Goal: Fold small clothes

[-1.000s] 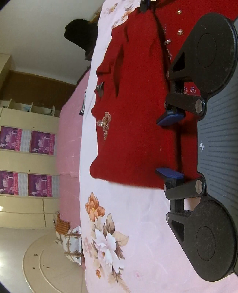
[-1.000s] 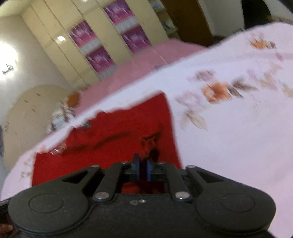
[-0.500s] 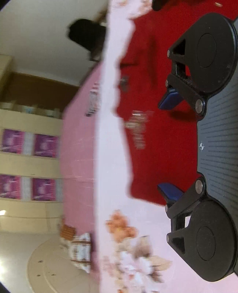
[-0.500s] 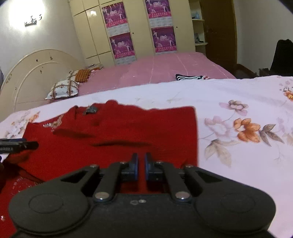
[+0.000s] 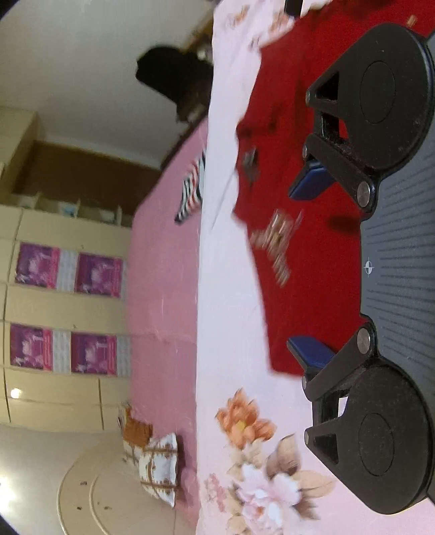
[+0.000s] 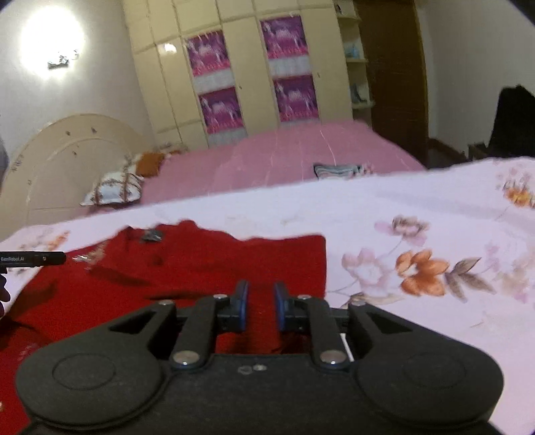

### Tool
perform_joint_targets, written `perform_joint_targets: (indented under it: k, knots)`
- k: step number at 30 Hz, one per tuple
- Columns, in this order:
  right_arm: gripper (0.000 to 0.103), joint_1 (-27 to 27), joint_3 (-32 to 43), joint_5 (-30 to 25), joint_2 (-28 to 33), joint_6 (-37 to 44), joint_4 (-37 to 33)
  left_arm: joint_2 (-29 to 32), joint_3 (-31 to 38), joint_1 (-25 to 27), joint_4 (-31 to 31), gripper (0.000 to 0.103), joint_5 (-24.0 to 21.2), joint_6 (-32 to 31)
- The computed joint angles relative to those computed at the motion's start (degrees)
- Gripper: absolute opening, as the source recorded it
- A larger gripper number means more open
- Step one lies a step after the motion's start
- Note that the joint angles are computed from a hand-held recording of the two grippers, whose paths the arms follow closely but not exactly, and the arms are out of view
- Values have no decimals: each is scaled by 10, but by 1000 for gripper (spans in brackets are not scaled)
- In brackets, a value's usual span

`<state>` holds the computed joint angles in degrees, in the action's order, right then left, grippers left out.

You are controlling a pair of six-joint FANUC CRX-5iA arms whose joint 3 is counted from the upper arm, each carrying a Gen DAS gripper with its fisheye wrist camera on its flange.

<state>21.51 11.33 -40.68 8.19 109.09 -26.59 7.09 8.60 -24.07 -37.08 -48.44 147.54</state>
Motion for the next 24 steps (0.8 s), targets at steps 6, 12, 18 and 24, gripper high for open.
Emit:
perform_joint_targets:
  k: [6, 12, 18, 24]
  knots:
    - [19, 43, -19, -20, -19, -2, -18, 67, 72, -68, -42, 87, -28, 24]
    - [16, 98, -80, 23, -40, -20, 84, 51, 47, -101, -73, 88, -110, -39]
    - [15, 38, -97, 39, -45, -75, 136, -38, -48, -69, -37, 102, -97, 11]
    - [19, 66, -129, 83, -80, -99, 170, -19, -6, -118, -118, 101, -136, 51]
